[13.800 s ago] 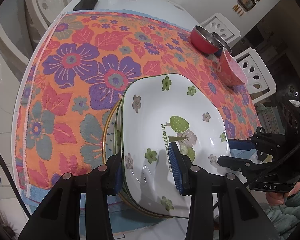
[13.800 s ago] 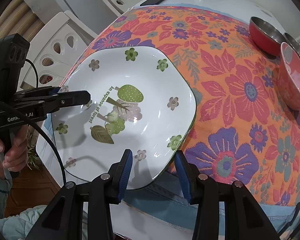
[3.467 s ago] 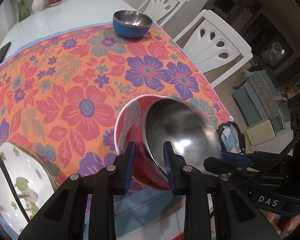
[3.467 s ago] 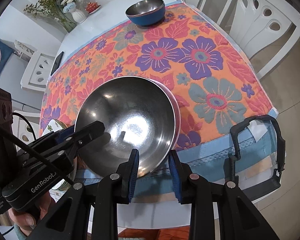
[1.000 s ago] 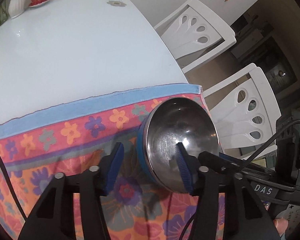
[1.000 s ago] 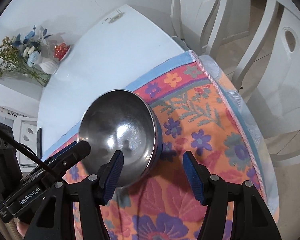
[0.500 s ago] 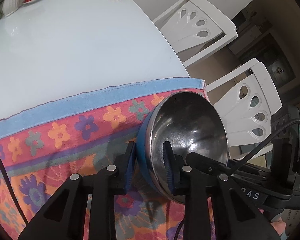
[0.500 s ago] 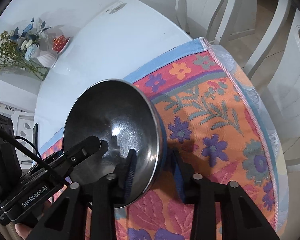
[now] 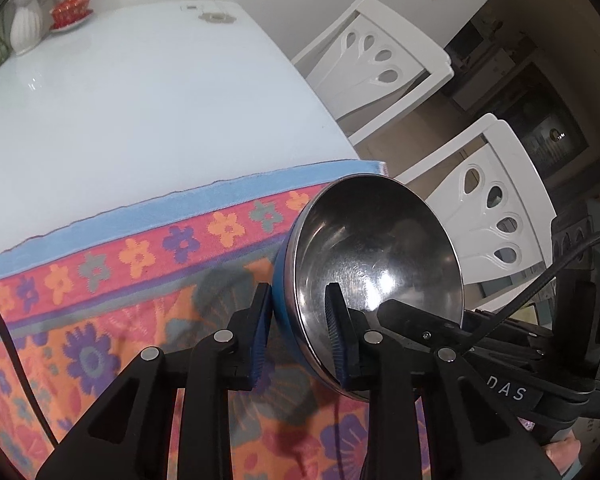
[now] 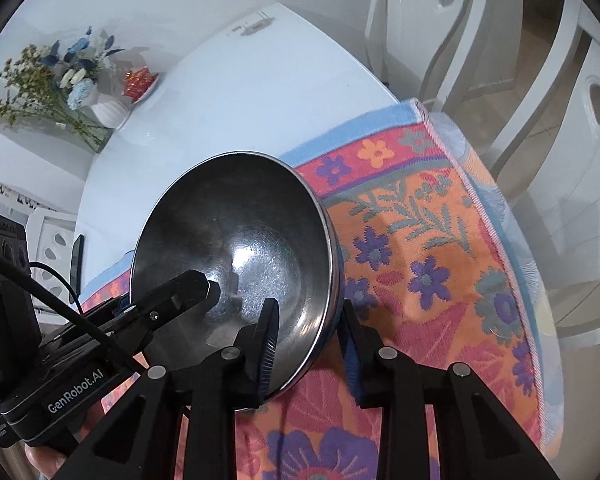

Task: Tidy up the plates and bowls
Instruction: 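Lift the blue steel bowl with both grippers and carry it toward the nested bowls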

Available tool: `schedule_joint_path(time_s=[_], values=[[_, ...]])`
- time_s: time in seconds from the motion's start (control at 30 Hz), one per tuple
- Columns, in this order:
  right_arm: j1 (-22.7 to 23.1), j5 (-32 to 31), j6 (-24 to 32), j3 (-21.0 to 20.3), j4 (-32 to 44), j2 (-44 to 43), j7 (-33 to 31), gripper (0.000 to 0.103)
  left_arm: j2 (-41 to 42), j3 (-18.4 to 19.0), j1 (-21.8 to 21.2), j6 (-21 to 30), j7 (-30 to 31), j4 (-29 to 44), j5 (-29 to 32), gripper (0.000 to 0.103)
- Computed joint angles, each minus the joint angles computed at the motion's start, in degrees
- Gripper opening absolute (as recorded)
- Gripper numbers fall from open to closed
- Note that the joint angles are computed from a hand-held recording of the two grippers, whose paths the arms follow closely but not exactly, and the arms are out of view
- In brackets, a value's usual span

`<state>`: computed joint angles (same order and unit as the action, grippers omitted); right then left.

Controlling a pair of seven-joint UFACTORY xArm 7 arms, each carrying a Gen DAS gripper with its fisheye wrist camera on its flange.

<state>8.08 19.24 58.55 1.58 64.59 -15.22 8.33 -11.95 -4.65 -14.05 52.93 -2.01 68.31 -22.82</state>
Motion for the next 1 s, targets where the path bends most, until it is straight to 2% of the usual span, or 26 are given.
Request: schedule_joint_path(time_s=[0.67,1.0], values=[[3.1,-1.9,8.4,1.4,-0.1,-17.1,3.8,0.030,-19.1,-0.7,-1.2,4.9,-5.6,-4.0,5.5,0.024],[5.2,-3.9,17.2,4.2,-1.7,-29.1,8.3,0.030,-33.7,-2.3,-2.6,12.3,-11.5,-9.4,6.6,0.023]])
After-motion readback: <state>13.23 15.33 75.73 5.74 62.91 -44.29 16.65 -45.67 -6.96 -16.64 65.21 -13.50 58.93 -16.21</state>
